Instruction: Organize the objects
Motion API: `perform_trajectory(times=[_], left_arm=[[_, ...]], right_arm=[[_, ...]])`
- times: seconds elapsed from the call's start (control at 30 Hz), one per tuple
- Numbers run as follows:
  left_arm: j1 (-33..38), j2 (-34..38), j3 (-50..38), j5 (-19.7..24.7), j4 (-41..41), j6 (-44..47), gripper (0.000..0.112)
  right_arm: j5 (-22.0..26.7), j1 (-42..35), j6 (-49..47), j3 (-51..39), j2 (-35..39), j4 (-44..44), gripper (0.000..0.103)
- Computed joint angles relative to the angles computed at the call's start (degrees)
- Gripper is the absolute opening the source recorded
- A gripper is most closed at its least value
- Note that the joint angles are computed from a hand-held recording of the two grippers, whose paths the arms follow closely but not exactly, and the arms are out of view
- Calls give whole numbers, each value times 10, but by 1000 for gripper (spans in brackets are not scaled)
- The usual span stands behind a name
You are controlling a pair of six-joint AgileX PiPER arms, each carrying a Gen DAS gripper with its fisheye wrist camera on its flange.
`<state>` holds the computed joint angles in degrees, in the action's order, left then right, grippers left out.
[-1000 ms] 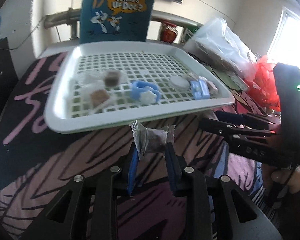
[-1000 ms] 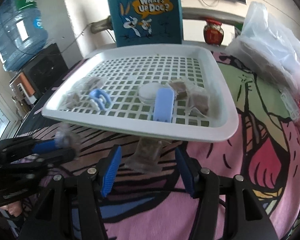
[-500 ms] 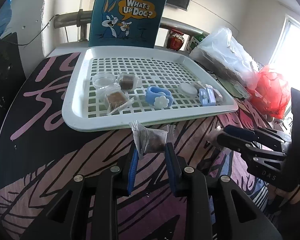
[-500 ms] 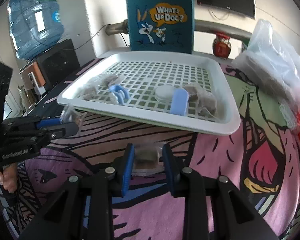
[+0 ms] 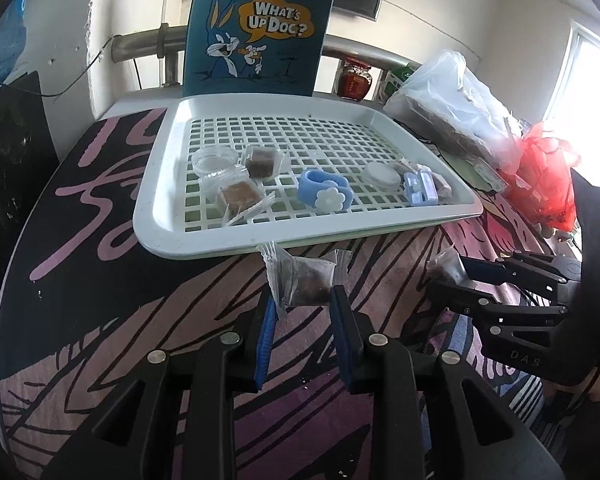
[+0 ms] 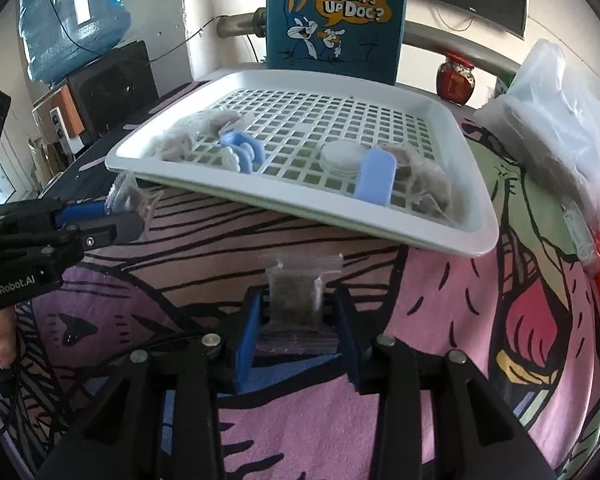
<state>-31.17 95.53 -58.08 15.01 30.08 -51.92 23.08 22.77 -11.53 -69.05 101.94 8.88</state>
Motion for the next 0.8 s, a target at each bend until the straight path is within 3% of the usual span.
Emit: perform_trajectory(times=[0.17,0.37,0.57,0.8], left_arm=[[0,0,0,-1,4,-3,25],[-1,-2,3,-3,24,-20,25],[-5,-5,6,-3,50,-46,25],[-8,-8,9,-4,81,-76,25]], right_arm=[[0,-1,-2,0,0,2,37],[-12,0,13,9,-7,-9,28],[-83,-13,-104,66,-52,115,25],[-106,-33,-340,99,-77,363,25]])
